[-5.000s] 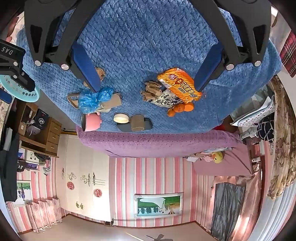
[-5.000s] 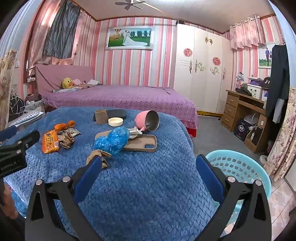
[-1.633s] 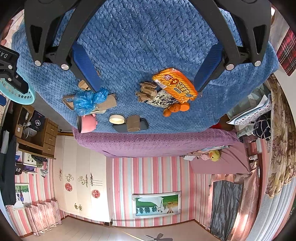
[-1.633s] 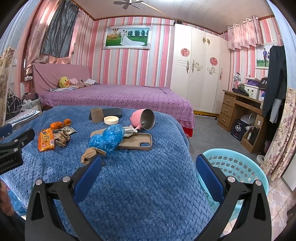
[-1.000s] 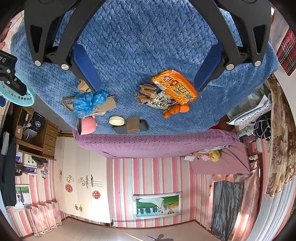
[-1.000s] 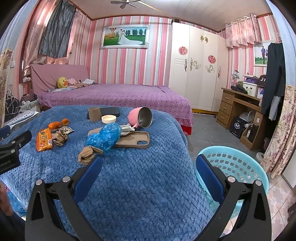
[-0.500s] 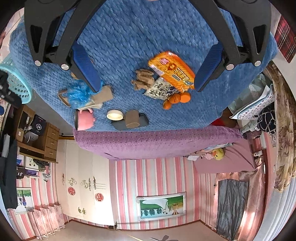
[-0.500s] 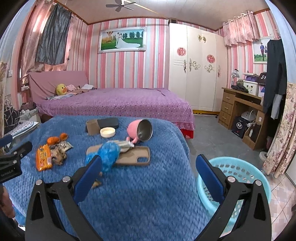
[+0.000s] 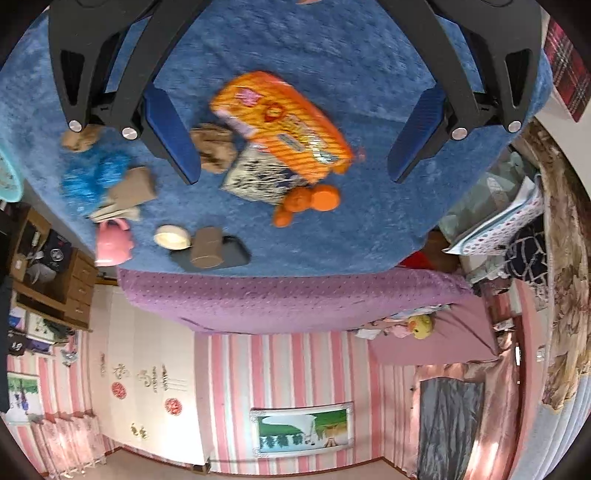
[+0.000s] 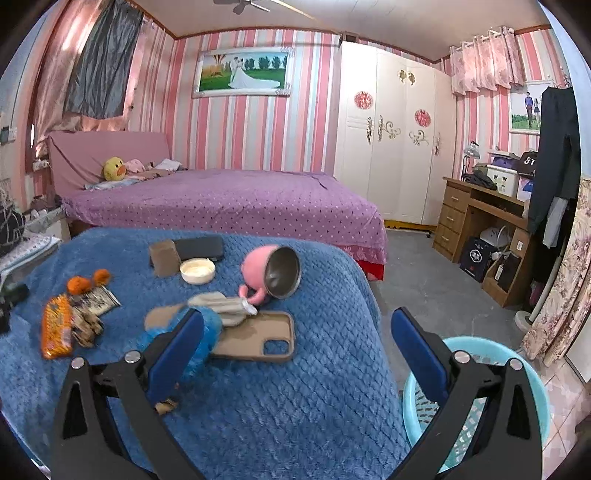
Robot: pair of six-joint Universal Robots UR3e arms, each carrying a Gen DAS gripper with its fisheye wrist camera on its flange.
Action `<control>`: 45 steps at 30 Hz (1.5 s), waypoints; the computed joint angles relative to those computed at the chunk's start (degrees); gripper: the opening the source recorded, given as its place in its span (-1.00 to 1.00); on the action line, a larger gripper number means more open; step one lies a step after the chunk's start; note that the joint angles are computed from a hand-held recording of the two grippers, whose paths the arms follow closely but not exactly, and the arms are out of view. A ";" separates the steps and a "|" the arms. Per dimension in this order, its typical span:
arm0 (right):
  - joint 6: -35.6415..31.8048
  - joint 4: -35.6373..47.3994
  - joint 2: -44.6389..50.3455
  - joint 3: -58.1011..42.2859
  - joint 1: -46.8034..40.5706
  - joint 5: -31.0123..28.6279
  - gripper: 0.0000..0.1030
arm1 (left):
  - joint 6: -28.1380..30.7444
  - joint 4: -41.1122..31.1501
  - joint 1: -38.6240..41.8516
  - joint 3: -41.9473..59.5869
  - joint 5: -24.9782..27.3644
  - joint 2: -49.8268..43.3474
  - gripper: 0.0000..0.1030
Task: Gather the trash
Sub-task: 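Reach the left tool to the crumpled brown paper bag and grasp it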
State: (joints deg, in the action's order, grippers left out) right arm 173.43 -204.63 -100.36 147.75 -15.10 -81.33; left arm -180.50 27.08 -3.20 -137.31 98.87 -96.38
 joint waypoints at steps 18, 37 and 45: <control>-1.29 -0.92 5.46 -0.47 -1.48 -3.12 0.92 | -0.35 -1.08 1.17 3.79 0.25 -8.73 0.90; -3.27 5.68 3.15 -0.31 -7.46 1.20 0.92 | -2.64 -21.70 -11.27 28.35 1.68 -20.84 0.38; -3.96 5.13 1.95 1.03 -4.52 1.75 0.92 | -1.94 -20.88 -10.63 24.83 -0.58 -17.58 -0.20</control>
